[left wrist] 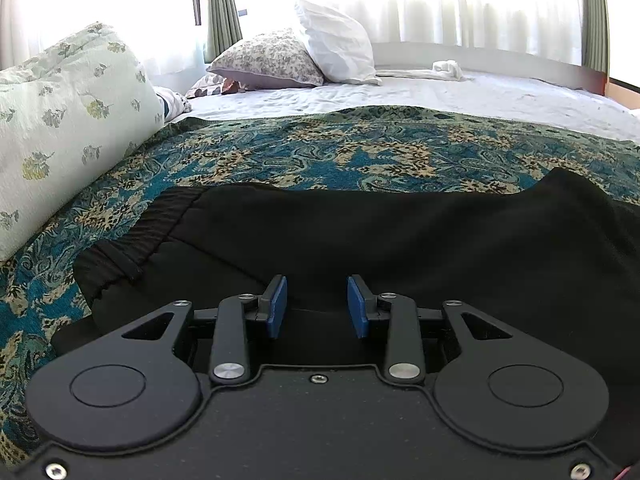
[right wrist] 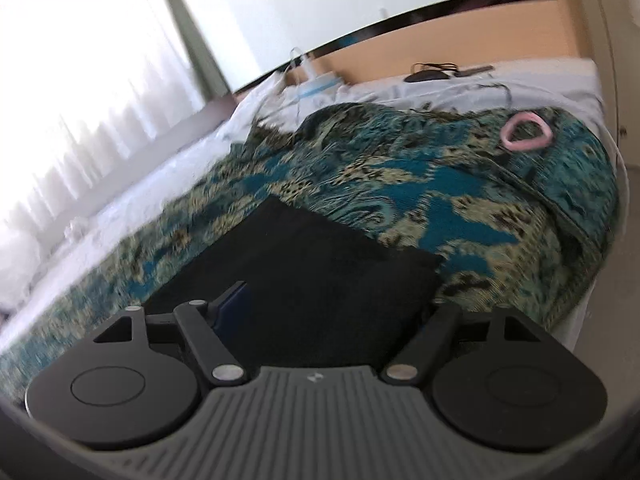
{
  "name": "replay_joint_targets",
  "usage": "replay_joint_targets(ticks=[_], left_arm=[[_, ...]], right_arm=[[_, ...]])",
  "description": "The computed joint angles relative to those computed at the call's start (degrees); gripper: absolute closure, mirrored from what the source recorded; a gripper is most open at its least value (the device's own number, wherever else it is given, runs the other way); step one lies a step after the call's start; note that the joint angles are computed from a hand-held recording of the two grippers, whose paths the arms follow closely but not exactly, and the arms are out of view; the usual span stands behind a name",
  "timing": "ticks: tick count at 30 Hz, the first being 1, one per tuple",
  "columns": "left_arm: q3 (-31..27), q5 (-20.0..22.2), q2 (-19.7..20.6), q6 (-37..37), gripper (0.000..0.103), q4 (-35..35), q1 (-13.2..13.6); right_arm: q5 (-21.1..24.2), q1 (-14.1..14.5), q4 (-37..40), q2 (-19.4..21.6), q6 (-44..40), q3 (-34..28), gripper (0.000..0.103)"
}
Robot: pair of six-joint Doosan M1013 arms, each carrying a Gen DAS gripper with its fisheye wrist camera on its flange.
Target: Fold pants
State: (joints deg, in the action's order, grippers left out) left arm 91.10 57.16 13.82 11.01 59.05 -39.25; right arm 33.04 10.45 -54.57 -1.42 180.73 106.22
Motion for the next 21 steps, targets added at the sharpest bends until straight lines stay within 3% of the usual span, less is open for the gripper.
replay_joint_targets(ticks=[1, 3, 4, 5, 6, 10, 14, 16, 21], left_arm=[[-0.05, 0.25, 0.07, 0.11, 0.069, 0.19, -0.06], [0.05, 0.57, 0.15, -0.05, 0.069, 0.85, -0.24], [0.12, 0.60, 0.17, -0.28, 0.069, 1.12, -0.31], [0.24, 0.50, 0.14, -0.54, 0.069, 1.30, -0.32], [0.36, 0.31, 0.07, -0.82, 0.069, 1.41, -0.29], [1.02, -1.08, -0.35, -2.23, 0.067, 1.72, -0.13], [1.97, -3.21, -0.99, -3.81, 0.063, 2.08, 0.16], [2.32, -4.11, -1.20, -4.60, 0.060, 2.32, 0.25], [4.02, -7.60, -2.34, -8.05, 0.056, 3.26, 0.74]], right_arm=[[0.68, 0.04, 1.37, 0.37, -2.16, -0.70, 0.028], [1.95, -0.03, 3.81, 0.87, -5.03, -1.85, 0.040], [3.05, -0.05, 5.18, 1.16, -5.93, -2.55, 0.059], [4.71, -0.08, 7.00, 1.50, -6.58, -3.40, 0.083], [6.67, -0.10, 8.72, 1.95, -6.80, -4.38, 0.093], [13.99, 1.60, 9.19, 4.23, -8.01, -9.04, 0.096], [16.49, 6.67, 4.51, 8.00, -15.05, -15.59, 0.096], [14.89, 10.09, 4.61, 10.59, -22.47, -19.20, 0.096], [10.65, 19.75, 15.63, 17.74, -56.61, -25.30, 0.096]])
